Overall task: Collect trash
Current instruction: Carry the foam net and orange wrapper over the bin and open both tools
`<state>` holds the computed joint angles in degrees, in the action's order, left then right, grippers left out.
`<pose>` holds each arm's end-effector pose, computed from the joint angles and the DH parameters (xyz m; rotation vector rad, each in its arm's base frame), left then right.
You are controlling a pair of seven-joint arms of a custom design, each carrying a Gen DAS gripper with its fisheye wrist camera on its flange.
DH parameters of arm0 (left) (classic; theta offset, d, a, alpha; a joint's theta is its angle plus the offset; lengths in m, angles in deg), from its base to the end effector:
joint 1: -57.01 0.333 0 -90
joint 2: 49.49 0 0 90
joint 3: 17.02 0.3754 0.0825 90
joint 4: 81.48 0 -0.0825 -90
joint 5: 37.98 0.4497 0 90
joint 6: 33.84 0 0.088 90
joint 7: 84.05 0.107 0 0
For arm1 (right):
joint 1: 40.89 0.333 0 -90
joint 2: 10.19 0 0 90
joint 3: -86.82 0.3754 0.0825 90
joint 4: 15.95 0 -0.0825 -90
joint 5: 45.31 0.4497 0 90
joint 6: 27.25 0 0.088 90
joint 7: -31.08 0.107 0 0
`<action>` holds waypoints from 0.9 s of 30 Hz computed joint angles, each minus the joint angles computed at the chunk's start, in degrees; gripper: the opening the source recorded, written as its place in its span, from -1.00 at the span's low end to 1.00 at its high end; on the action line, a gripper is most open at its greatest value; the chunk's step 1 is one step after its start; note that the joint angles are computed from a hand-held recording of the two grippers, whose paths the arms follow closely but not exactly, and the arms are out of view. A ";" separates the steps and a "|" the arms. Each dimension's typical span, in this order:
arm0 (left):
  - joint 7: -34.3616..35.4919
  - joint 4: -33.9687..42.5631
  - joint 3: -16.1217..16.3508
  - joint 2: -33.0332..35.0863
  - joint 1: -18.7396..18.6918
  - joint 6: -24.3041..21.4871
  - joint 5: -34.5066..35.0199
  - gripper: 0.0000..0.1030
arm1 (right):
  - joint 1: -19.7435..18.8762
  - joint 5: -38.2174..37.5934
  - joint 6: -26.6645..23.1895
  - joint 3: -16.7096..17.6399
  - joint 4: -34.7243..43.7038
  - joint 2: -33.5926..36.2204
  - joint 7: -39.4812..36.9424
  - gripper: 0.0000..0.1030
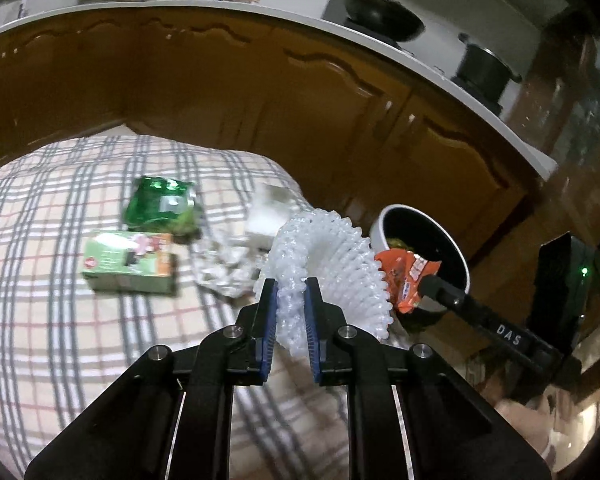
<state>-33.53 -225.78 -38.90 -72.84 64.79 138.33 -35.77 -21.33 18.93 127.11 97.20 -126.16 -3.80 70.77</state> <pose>0.4803 -0.1400 0.5355 -2.0751 1.4254 -1.0281 0.6143 0.3142 0.5225 -1.8688 1.0997 -0.0125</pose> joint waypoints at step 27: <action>-2.20 23.81 4.75 22.89 -11.40 -4.80 16.14 -0.76 | -6.08 0.83 5.16 -3.39 0.12 0.37 1.63 -0.96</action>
